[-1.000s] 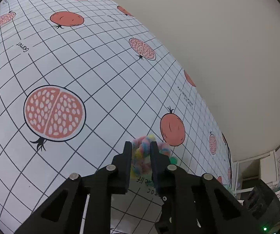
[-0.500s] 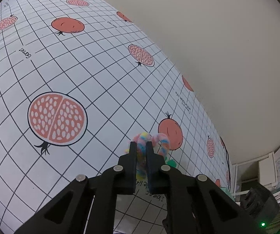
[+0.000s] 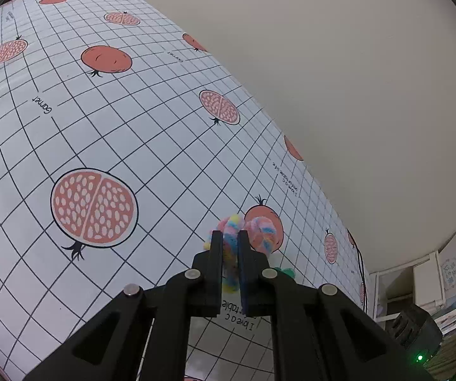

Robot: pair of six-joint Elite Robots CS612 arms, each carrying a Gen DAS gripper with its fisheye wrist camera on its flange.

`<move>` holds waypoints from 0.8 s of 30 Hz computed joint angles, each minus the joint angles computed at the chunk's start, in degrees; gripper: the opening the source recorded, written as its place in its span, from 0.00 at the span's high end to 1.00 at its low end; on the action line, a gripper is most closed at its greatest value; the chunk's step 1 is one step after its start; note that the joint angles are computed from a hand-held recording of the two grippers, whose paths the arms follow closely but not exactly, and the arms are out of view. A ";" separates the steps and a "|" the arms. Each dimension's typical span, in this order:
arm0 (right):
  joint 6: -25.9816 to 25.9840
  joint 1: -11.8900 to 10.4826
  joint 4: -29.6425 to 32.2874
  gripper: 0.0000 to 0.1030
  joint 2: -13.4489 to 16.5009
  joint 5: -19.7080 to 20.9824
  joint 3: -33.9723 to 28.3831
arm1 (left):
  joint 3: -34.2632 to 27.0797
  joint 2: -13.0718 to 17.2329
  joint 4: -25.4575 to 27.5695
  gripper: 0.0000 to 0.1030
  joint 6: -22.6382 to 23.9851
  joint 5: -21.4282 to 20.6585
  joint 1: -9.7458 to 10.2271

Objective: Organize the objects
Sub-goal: 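Carry the pipe cleaner with left tool while right tool carries the green figure over the tray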

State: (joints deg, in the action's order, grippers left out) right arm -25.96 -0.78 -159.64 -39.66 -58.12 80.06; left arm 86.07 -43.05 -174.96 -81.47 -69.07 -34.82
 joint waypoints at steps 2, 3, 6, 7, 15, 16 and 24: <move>-0.06 -0.13 0.08 0.82 -0.17 -0.04 0.10 | -0.14 0.08 -0.20 0.92 0.15 -0.20 -0.01; -0.11 -0.19 0.02 0.82 -0.29 -0.08 0.22 | -0.23 0.08 -0.01 0.92 0.26 -0.21 -0.05; -0.45 -0.50 -0.14 0.82 -0.80 -0.14 0.81 | -0.53 0.05 0.59 0.92 0.64 -0.20 -0.18; -0.52 -0.58 -0.23 0.82 -0.97 -0.26 1.00 | -0.63 0.03 0.78 0.92 0.75 -0.23 -0.23; -0.56 -2.33 -1.88 0.82 -3.82 -0.44 3.71 | -2.11 -0.87 4.13 0.92 3.86 -0.33 -1.14; -0.38 -2.59 -1.98 0.82 -4.15 -0.35 3.97 | -2.25 -1.02 4.49 0.92 4.20 -0.38 -1.27; 0.95 -5.87 -4.12 0.82 -7.74 0.88 7.29 | -4.90 -2.32 7.98 0.92 8.05 -0.19 -3.04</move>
State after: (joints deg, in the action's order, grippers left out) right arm -25.02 -6.65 -163.76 -47.40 -57.25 87.35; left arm 81.17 -45.36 -166.98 -73.42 -69.27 -37.86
